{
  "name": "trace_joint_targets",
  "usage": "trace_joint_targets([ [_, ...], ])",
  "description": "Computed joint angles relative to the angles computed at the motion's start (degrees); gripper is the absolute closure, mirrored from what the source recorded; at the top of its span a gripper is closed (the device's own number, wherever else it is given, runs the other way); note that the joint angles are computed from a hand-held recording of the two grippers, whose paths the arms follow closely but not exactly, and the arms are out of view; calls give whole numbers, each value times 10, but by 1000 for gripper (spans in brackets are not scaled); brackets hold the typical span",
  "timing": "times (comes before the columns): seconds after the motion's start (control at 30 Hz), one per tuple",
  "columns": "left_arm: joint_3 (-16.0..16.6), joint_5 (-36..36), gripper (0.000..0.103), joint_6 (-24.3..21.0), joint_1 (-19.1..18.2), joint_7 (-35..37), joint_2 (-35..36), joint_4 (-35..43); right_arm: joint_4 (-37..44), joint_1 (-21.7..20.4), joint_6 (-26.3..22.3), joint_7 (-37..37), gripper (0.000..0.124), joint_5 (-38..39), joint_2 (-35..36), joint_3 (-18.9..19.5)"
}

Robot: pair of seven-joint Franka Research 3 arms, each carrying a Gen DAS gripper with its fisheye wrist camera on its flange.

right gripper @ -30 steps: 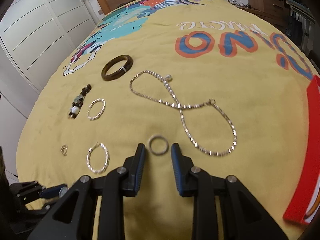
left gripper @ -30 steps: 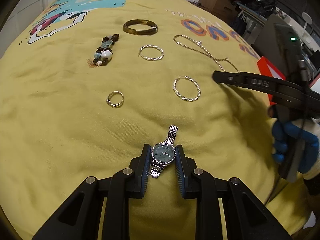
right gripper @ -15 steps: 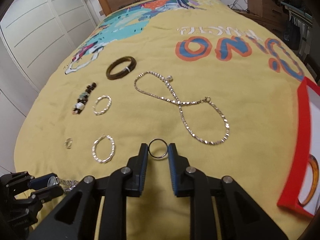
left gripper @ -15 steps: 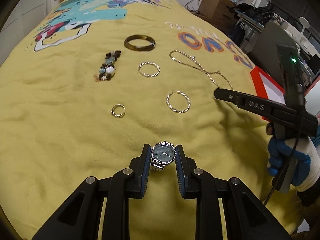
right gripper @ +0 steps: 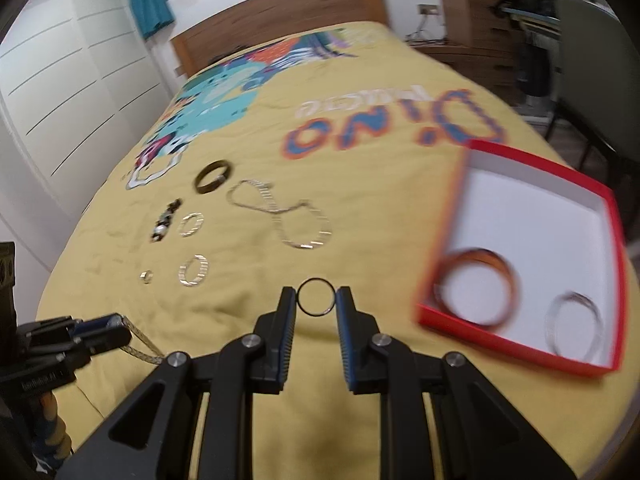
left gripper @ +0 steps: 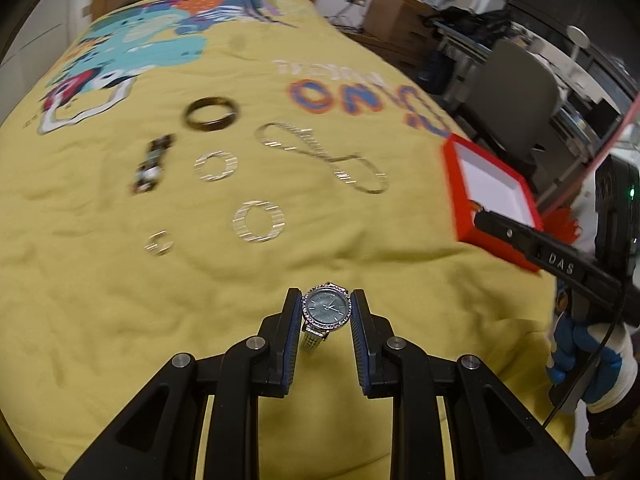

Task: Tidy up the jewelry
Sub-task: 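Carry the watch and ring into the red box and release both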

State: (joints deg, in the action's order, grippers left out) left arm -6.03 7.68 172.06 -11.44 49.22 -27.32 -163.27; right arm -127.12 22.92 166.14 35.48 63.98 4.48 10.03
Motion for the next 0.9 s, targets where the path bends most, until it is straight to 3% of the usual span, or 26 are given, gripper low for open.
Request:
trace_joint_targets([
  [0.17,21,-22,79,11,-52,49,97,91,-23,-32,8,9,105,-16,-17,-33],
  [0.33,27,-88,79,3,-87,148,219,224,-2,-67,16,29,105,-51,8,-52],
  [0.5,-14,-116,79,-33,-64,216,346,383,42,-102,10,53,105,-93,55,-52],
  [0.73,-43,-29,79,-109,-45,190,495,576,107,-132,-9,110,105,-176,125,-45],
  [0.9,-62,1,79,-151,-30,170,556,644,138,-139,-14,146,105,-232,159,-40],
])
